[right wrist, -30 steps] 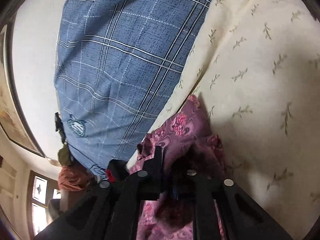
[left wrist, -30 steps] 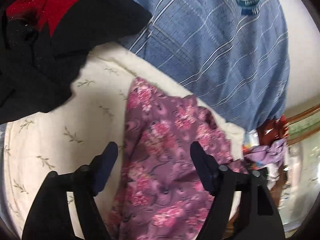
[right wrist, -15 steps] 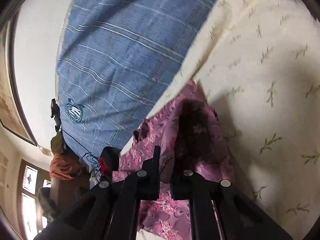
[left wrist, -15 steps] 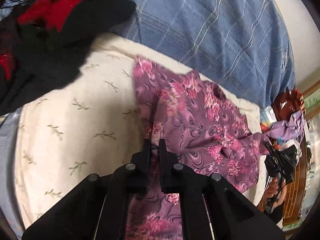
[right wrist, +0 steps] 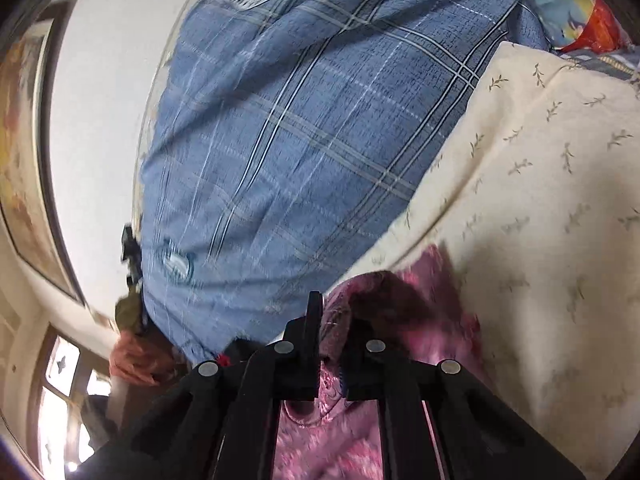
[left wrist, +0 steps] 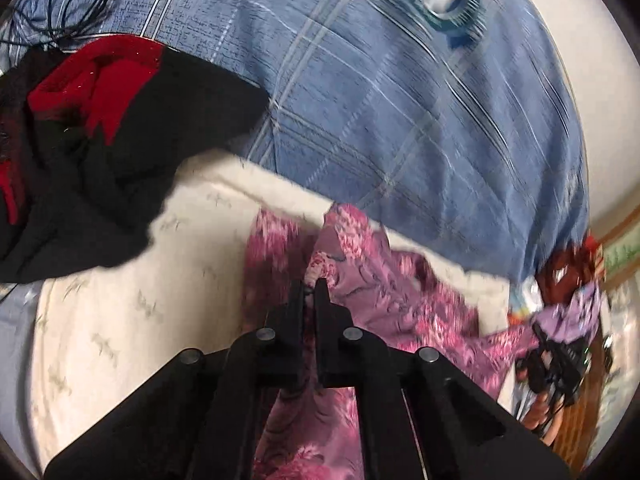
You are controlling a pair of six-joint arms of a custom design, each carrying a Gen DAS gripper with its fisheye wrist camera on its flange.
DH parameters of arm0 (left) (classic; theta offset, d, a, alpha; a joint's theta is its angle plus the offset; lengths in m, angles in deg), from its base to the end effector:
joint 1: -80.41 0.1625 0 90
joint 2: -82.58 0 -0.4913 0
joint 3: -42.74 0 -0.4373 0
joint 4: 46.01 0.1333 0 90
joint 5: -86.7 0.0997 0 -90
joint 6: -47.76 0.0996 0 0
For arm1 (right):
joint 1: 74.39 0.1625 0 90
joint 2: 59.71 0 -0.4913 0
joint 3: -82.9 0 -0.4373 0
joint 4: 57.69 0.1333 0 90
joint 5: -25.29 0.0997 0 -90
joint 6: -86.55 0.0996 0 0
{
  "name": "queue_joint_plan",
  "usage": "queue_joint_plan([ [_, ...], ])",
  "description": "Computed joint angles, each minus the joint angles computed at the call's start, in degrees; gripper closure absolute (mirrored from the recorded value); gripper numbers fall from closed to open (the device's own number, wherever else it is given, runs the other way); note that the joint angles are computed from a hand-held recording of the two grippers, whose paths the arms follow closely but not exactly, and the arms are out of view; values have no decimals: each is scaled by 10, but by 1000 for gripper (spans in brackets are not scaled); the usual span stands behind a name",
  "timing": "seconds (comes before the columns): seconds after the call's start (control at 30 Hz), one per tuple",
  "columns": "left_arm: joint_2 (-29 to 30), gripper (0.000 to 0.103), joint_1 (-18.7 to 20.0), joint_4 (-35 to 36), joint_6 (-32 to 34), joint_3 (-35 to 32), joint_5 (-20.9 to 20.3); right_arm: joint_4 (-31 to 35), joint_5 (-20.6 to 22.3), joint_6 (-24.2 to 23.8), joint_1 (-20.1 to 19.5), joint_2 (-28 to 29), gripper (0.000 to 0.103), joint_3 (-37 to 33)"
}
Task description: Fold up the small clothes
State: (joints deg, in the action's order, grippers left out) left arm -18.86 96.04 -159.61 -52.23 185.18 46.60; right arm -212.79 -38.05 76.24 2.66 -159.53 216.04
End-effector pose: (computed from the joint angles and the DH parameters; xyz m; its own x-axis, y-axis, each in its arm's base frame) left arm -0.2407 -0.2849 0.2661 -0.9131 -0.3715 -0.1679 -0.1134 0.6270 -0.7707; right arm 0.0809 -0.4426 0.3832 -0.9431 -0.1778 -0.2810 0.0221 0.8097 -0.5864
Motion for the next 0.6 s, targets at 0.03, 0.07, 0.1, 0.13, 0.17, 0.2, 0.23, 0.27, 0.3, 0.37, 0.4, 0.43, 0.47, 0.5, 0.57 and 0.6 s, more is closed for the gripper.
queue_joint_plan([
  [0.03,1,101,16,-21,5,4,12,-16,1,11,2,11,97,-3],
  [0.07,3,101,30,-33,8,4,19,-35,-2,21,5,24,97,-6],
  [0.1,6,101,48,-47,10,6,25,-57,-8,32,9,39,97,-10],
  [0.13,10,101,72,-83,30,11,19,-73,-22,41,13,55,97,-15],
  [0.17,15,101,97,-106,36,14,5,-76,-36,48,17,70,94,-23],
  [0.2,18,101,115,-149,61,22,-12,-69,-70,60,24,87,91,-35],
  [0.23,21,101,130,-168,76,25,-29,-66,-96,73,27,93,91,-40],
  [0.27,21,100,132,-163,75,27,-30,-62,-101,78,25,94,91,-41],
  [0.3,20,100,132,-170,86,31,-32,-50,-94,75,19,91,91,-41],
  [0.37,11,99,126,-167,89,39,-35,-48,-89,46,10,75,87,-31],
  [0.4,6,94,126,-176,95,43,-42,-48,-110,23,10,61,83,-24],
  [0.43,1,88,127,-184,101,47,-50,-46,-123,8,8,50,81,-18],
  [0.47,-4,77,128,-188,102,51,-58,-44,-132,-2,6,42,78,-13],
  [0.5,-6,71,125,-178,92,50,-60,-38,-142,-11,4,34,74,-9],
  [0.57,-9,70,121,-174,79,54,-61,-28,-168,-22,0,26,73,0],
  [0.6,-11,70,120,-178,71,57,-65,-20,-175,-23,-3,25,73,3],
])
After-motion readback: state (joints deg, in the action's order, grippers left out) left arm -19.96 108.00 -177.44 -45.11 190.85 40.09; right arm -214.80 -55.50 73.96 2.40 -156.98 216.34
